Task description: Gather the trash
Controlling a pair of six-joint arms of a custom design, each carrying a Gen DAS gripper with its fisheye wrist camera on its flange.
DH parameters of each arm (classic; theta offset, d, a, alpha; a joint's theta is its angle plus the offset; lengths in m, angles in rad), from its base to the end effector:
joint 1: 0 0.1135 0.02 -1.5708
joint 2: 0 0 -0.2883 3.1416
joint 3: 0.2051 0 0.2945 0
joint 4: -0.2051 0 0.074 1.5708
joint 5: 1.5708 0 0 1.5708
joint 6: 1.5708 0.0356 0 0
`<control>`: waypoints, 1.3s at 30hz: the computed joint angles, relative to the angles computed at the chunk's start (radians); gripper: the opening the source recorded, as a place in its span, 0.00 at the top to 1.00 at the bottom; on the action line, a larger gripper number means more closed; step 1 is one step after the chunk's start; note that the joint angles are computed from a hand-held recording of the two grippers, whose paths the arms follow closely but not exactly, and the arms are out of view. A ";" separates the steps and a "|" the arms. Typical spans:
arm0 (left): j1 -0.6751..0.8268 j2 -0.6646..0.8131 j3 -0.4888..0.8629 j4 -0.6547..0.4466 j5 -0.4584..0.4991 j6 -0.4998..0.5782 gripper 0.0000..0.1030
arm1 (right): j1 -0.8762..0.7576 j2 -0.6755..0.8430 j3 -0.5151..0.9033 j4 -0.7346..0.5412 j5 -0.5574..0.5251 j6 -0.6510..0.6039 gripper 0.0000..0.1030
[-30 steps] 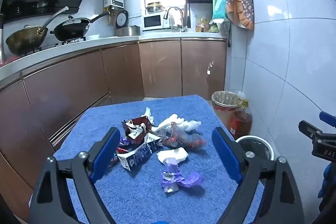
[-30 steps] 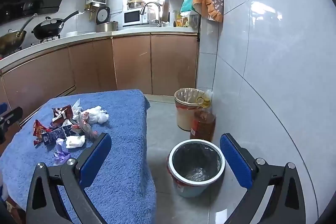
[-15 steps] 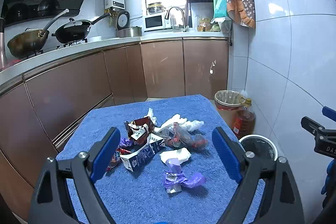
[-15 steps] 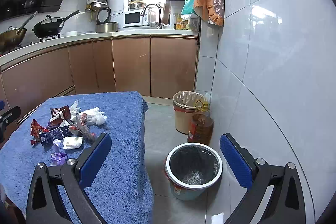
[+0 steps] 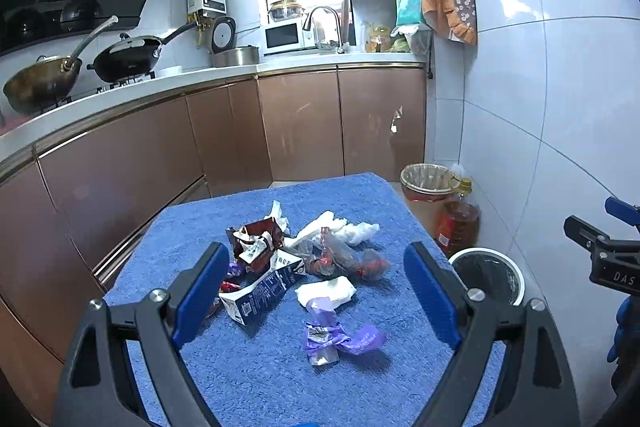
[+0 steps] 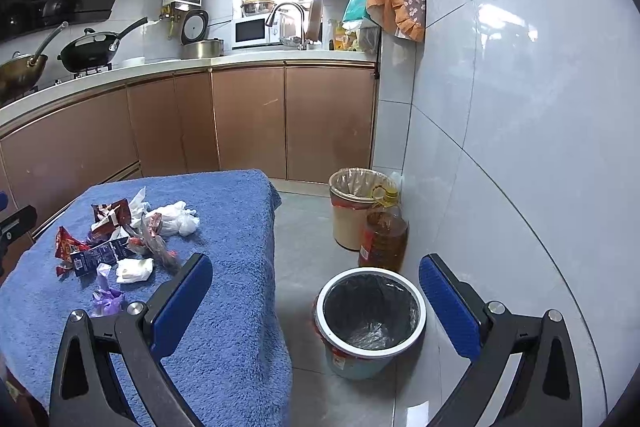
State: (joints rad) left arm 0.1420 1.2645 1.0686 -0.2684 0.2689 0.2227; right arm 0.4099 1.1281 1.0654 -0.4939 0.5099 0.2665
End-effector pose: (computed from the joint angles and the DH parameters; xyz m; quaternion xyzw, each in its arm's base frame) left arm 0.3225 0.0365 0.3426 0.1044 0.8396 -0.0177 0.5328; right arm 0.2612 0.0945 0.3603 0.0616 0.8525 -0.0521 0.5165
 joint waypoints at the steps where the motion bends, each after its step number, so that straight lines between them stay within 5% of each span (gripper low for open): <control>1: 0.001 0.002 0.002 -0.001 -0.001 -0.004 0.14 | 0.000 0.001 0.000 0.000 0.000 0.000 0.00; 39: -0.014 0.089 0.038 0.056 -0.024 -0.016 0.13 | -0.006 0.092 0.048 0.007 0.026 -0.042 0.00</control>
